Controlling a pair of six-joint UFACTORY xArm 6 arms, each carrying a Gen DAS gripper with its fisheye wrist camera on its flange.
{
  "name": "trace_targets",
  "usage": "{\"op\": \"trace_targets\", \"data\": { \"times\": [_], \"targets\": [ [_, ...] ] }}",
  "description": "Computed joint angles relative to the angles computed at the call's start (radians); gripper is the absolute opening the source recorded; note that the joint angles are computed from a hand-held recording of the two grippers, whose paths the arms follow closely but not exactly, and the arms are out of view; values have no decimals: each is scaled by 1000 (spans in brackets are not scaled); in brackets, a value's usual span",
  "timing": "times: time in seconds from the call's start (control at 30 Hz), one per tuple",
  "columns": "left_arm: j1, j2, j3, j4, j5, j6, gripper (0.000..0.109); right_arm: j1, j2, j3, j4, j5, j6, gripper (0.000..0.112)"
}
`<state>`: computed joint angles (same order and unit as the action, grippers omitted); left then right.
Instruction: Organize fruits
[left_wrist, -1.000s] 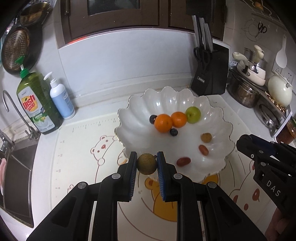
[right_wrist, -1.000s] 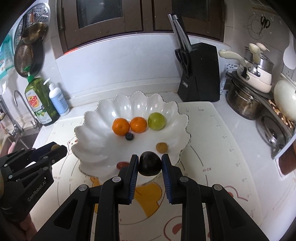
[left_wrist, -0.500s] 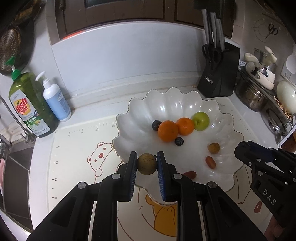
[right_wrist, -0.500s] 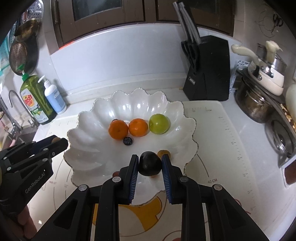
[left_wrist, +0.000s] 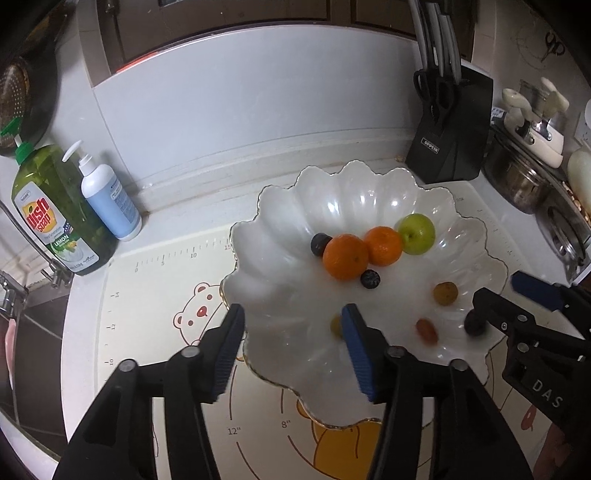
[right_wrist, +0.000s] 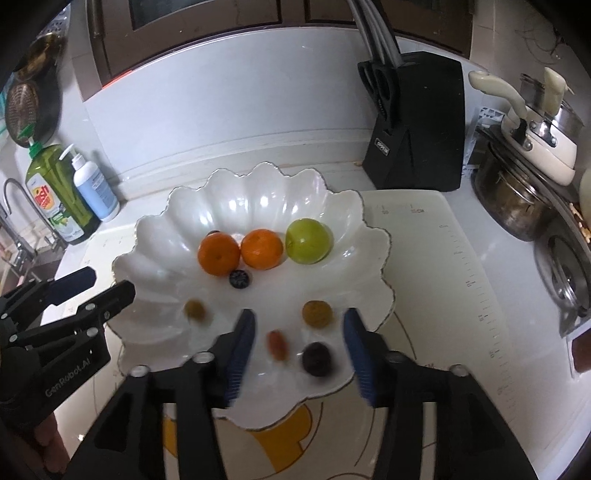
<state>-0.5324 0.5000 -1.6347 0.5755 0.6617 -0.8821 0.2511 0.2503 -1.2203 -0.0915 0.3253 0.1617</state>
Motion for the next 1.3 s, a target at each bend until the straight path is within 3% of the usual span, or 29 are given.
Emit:
{"op": "trace_targets", "data": {
  "times": [0.23, 0.43, 1.3],
  "targets": [
    [-7, 8, -22, 19, 39, -23, 75, -14, 6, -14, -57, 2, 63, 75],
    [-8, -13, -3, 34, 51, -45, 82, -16, -4, -11, -122, 7, 123, 81],
    [-38, -230, 227, 96, 63, -138, 96, 28, -182, 144, -225, 40, 237, 82]
  ]
}}
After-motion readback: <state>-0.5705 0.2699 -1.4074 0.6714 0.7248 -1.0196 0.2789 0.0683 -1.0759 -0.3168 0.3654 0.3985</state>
